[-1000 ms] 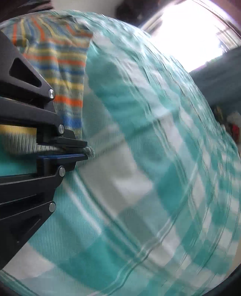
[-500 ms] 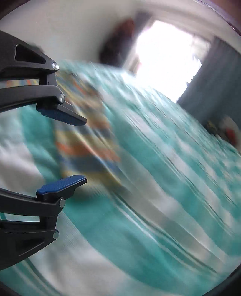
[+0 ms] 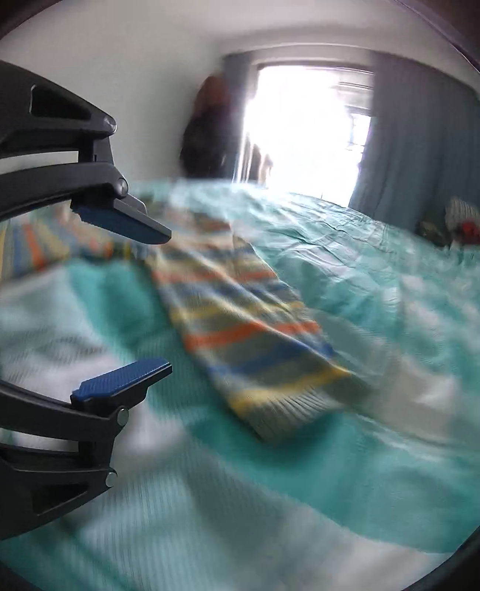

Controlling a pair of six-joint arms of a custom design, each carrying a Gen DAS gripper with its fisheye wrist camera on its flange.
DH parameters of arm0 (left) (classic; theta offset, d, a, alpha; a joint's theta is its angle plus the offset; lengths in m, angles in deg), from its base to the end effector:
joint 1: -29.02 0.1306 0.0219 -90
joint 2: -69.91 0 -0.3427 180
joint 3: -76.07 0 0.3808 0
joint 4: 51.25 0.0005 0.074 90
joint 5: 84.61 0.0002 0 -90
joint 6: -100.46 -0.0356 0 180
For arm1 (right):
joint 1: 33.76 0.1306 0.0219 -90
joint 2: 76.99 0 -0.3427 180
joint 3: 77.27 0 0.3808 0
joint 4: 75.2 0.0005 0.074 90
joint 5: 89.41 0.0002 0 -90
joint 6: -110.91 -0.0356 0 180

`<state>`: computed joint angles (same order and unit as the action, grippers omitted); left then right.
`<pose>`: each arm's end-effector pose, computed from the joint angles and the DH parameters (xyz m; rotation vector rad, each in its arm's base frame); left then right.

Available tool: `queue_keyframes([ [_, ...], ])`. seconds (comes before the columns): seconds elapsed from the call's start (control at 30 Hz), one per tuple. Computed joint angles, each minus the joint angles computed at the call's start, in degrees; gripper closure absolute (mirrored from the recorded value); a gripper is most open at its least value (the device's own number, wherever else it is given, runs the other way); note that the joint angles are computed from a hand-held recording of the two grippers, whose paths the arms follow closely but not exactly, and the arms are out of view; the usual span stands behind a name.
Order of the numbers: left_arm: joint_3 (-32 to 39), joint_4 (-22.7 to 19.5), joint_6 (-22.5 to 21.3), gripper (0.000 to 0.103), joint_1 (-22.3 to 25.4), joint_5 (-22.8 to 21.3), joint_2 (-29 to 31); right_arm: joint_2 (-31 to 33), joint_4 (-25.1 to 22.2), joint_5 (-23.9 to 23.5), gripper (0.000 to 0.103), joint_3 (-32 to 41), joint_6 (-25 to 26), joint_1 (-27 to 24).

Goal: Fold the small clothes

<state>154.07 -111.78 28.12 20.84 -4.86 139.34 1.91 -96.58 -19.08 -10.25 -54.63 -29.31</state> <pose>0.3424 -0.0433 0.4222 -0.2787 2.4418 0.0254 0.4162 0.0439 0.3294 1.1851 2.0364 1.1258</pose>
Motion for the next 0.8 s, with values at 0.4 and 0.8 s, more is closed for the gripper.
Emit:
queue_keyframes([
  [0.4,-6.04,2.11,0.52,0.001,3.56,-1.74,0.19,6.85,-12.54,24.78,0.098,11.75,4.26,3.41],
  [0.8,-7.15,2.06,0.51,0.001,4.02,-0.19,-1.3,46.82,-35.46,1.83,0.028,79.68,36.4,22.68],
])
